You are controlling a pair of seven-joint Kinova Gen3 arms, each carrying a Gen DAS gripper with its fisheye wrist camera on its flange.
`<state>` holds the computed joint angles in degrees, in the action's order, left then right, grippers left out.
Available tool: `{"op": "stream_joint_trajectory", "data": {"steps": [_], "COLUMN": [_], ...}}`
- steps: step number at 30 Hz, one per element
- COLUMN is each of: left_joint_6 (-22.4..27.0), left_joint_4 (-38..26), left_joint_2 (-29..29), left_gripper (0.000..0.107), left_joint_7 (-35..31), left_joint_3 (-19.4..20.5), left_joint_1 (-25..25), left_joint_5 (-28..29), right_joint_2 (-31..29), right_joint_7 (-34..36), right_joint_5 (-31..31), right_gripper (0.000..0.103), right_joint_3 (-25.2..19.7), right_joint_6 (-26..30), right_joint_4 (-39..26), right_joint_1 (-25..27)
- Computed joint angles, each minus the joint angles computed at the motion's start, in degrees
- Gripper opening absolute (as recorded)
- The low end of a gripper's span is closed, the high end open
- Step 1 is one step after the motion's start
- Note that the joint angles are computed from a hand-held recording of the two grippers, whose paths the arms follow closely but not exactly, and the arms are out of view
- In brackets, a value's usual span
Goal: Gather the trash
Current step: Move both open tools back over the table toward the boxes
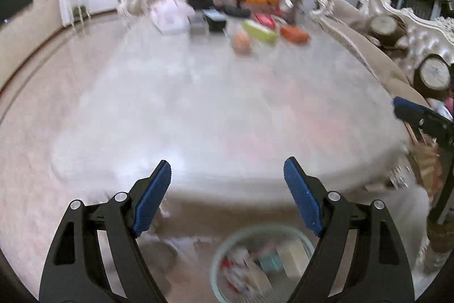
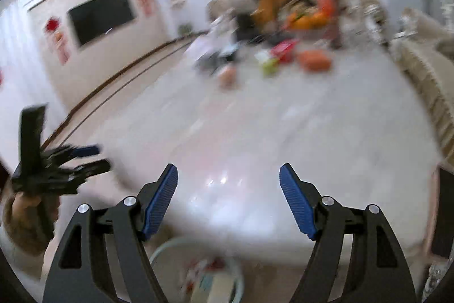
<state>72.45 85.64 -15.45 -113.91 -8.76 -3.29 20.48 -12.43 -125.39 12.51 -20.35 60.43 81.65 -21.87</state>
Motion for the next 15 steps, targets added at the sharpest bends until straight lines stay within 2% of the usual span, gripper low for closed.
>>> {"op": "stream_joint_trajectory", "data": {"steps": [3, 6, 9, 12, 15], "left_joint_6": [-3.3, -7.1, -8.5, -8.6, -8.7], "left_joint_4": [-3.7, -6.5, -9.9, -14.3, -19.6], "left_joint_2": [4.3, 8.1, 12.6, 17.5, 22.6], "left_gripper": [0.08, 0.08, 0.08, 0.08, 0.08], "left_joint_7": [1.9, 4.8, 5.5, 8.2, 13.2], "left_joint_3": [1.4, 3.7, 4.1, 5.4, 7.4], "left_joint_1": [-0.4, -1.2, -1.8, -2.9, -2.8], "left_joint_5": [0.2, -1.1, 0.6, 1.0, -2.5], "right_joint_2": [3.1, 6.7, 11.2, 14.3, 18.3], "right_joint_7": [-1.3, -2.6, -2.7, 0.5, 4.9], "right_joint_5": [4.5, 7.3, 8.6, 7.7, 6.8], "right_gripper": [0.071, 0.071, 0.071, 0.075, 0.075], "right_joint_3": [0.6, 2.7, 6.0, 9.1, 11.6], "right_joint_6": [-0.1, 0.4, 0.7, 1.2, 1.3], "right_joint_4": [-2.7, -5.6, -8.9, -11.9, -16.1], "right_joint_1": [1.7, 2.1, 1.2, 0.3, -0.1]}}
